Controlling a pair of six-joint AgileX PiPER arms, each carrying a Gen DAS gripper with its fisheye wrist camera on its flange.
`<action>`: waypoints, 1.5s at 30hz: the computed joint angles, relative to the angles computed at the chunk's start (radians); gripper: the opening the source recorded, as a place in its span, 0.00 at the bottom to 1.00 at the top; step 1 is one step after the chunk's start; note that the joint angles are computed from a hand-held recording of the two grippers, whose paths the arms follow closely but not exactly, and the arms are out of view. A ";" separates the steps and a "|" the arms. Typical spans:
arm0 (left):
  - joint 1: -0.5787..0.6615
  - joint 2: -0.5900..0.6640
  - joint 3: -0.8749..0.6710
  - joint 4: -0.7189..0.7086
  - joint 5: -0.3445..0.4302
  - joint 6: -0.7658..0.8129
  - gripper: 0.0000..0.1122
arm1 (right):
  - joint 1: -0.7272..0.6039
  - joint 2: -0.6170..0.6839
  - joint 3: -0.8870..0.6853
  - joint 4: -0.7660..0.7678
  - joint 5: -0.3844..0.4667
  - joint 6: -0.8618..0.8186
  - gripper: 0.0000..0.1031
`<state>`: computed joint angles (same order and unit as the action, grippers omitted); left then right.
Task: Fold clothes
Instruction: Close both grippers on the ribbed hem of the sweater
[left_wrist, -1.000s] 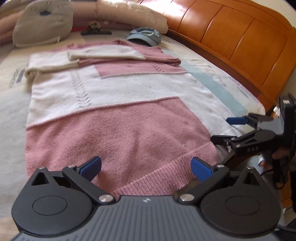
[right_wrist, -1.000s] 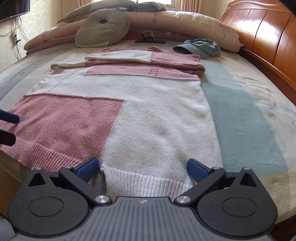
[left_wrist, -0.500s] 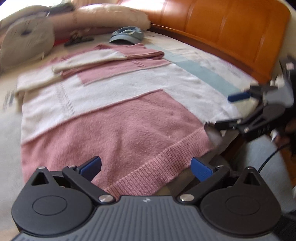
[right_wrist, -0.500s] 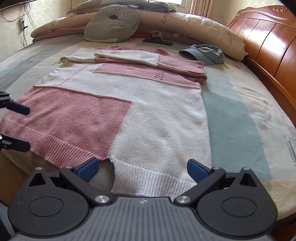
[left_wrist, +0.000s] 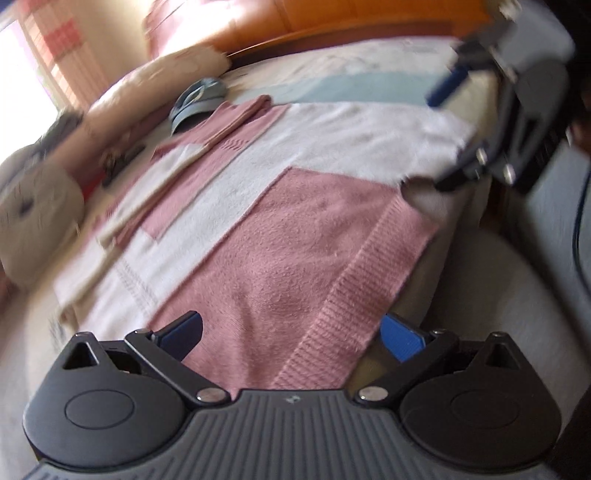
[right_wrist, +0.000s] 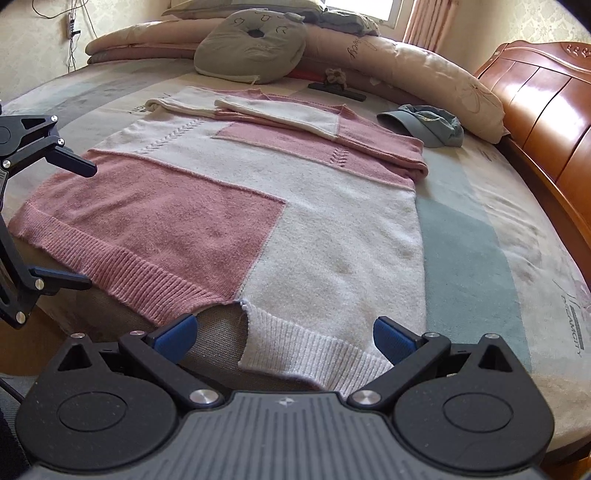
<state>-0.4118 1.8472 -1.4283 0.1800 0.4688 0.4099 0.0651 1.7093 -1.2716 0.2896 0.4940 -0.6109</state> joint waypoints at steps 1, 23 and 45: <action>-0.007 -0.001 0.008 0.042 -0.011 -0.010 0.91 | -0.001 -0.003 0.001 0.003 -0.001 -0.003 1.00; -0.058 -0.026 0.135 0.653 -0.146 -0.281 0.92 | 0.044 -0.039 0.003 -0.060 -0.017 0.111 1.00; -0.042 0.015 0.020 0.538 -0.175 -0.260 0.91 | 0.037 -0.032 0.017 0.216 0.016 -0.218 1.00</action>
<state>-0.4537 1.8623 -1.4087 0.7178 0.2936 0.1499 0.1018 1.6773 -1.2543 0.5061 0.5104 -0.8286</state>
